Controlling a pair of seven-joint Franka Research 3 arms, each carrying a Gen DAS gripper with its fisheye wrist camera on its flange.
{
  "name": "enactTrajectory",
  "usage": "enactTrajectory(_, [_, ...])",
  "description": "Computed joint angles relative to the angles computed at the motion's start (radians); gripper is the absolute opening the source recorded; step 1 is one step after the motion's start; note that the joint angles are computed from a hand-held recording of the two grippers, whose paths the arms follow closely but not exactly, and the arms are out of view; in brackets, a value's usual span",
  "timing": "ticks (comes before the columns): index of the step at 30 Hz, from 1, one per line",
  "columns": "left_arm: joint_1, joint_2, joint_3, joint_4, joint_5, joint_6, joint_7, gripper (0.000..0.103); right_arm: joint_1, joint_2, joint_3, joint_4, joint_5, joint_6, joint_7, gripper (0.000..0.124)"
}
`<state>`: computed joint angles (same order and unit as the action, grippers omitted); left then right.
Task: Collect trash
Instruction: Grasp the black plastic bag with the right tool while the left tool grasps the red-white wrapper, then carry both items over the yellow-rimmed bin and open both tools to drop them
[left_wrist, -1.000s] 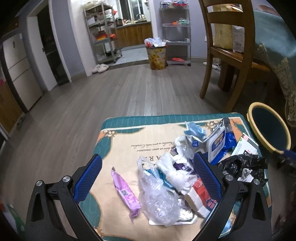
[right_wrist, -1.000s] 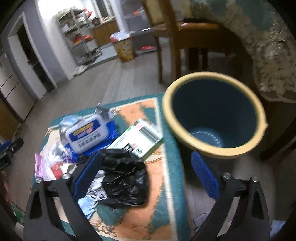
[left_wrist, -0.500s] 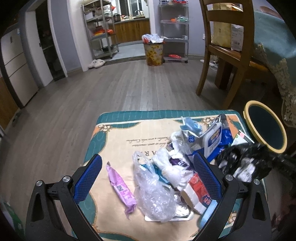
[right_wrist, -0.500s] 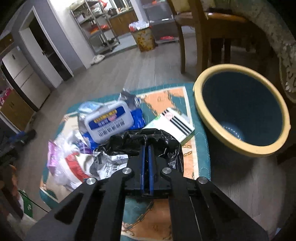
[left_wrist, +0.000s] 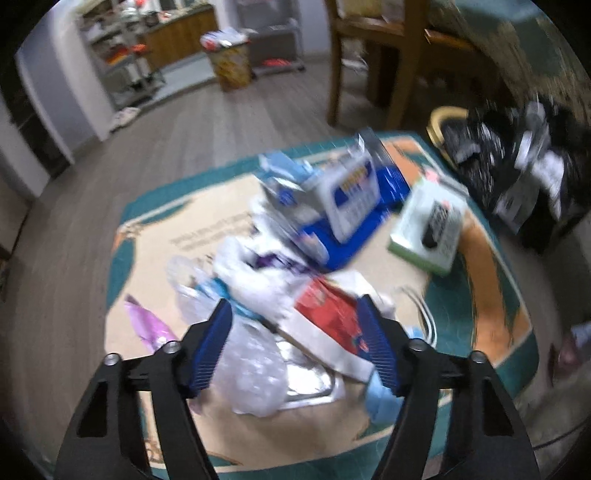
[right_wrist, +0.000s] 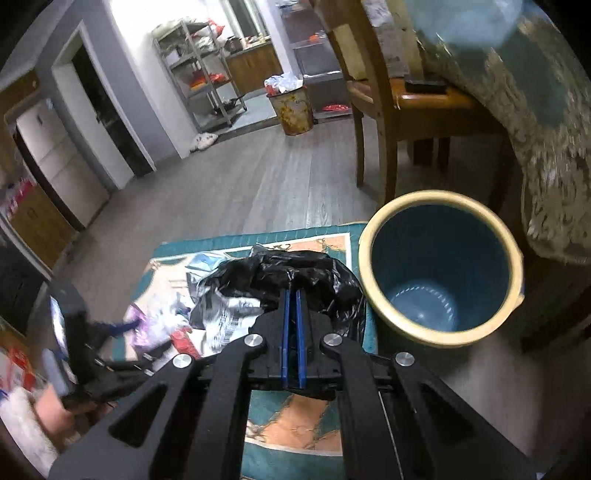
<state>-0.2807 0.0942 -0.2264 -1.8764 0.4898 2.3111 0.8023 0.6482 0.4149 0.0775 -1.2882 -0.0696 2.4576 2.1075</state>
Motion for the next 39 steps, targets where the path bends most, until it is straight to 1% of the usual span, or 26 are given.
enactTrajectory(3, [0.0,0.027,-0.004,0.016,-0.047,-0.016,0.028,0.058,-0.005,0.01,0.006,0.014,0.011,0.006,-0.02,0.003])
enactTrajectory(4, [-0.001,0.034,-0.003,0.02,-0.054,-0.024,0.031,0.054,0.005,0.012,-0.006,0.023,-0.015,0.008,-0.022,0.003])
enactTrajectory(5, [-0.001,0.043,-0.003,0.025,-0.066,-0.038,0.039,0.046,0.007,0.013,-0.011,0.026,-0.026,0.013,-0.022,0.003])
enactTrajectory(7, [-0.002,0.048,-0.003,0.03,-0.079,-0.053,0.049,0.038,0.009,0.005,-0.024,0.019,-0.044,0.034,-0.004,0.003])
enactTrajectory(8, [-0.005,0.041,-0.002,0.024,-0.07,-0.046,0.047,0.032,0.008,-0.002,-0.027,0.01,-0.047,0.041,0.003,0.003])
enactTrajectory(9, [-0.007,0.033,-0.002,0.019,-0.061,-0.036,0.043,0.03,0.006,-0.007,-0.03,0.003,-0.051,0.048,0.012,0.003])
enactTrajectory(11, [-0.011,0.014,-0.002,0.007,-0.04,-0.015,0.022,0.023,-0.001,-0.019,-0.031,-0.011,-0.052,0.061,0.028,0.003])
enactTrajectory(13, [-0.012,-0.007,-0.004,-0.006,-0.035,0.008,0.006,0.019,-0.008,-0.019,-0.029,-0.01,-0.051,0.068,0.034,0.003])
enactTrajectory(17, [-0.019,-0.034,-0.01,-0.008,0.031,0.042,-0.024,0.016,-0.018,-0.021,-0.026,-0.013,-0.046,0.086,0.038,0.003])
enactTrajectory(19, [-0.027,-0.045,-0.014,-0.005,0.1,0.043,-0.054,0.016,-0.02,-0.026,-0.026,-0.018,-0.047,0.093,0.042,0.003])
enactTrajectory(21, [-0.03,-0.054,-0.016,0.002,0.155,0.062,-0.08,0.016,-0.018,-0.041,-0.031,-0.037,-0.056,0.103,0.057,0.003])
enactTrajectory(23, [-0.033,-0.047,-0.018,0.033,0.206,0.058,-0.085,0.016,-0.016,-0.043,-0.04,-0.035,-0.074,0.104,0.075,0.003])
enactTrajectory(26, [-0.037,-0.019,-0.017,0.108,0.24,0.065,-0.076,0.016,-0.009,-0.048,-0.063,-0.025,-0.129,0.097,0.116,0.003])
enactTrajectory(29, [-0.045,0.031,-0.009,0.216,0.256,0.087,-0.063,0.016,-0.005,-0.047,-0.089,-0.006,-0.198,0.086,0.16,0.003])
enactTrajectory(31, [-0.057,0.068,-0.004,0.281,0.259,0.086,-0.038,0.016,-0.014,-0.057,-0.098,-0.014,-0.229,0.084,0.18,0.003])
enactTrajectory(35, [-0.104,0.2,0.02,0.479,0.287,0.06,0.037,0.016,-0.045,-0.081,-0.115,-0.049,-0.278,0.089,0.233,0.003])
enactTrajectory(36, [-0.116,0.224,0.029,0.51,0.284,0.06,0.045,0.016,-0.052,-0.085,-0.123,-0.056,-0.297,0.083,0.253,0.003])
enactTrajectory(37, [-0.128,0.262,0.037,0.558,0.278,0.062,0.052,0.016,-0.061,-0.092,-0.124,-0.069,-0.307,0.081,0.266,0.003])
enactTrajectory(39, [-0.143,0.306,0.053,0.601,0.251,0.085,0.048,0.016,-0.084,-0.093,-0.122,-0.082,-0.315,0.073,0.279,0.003])
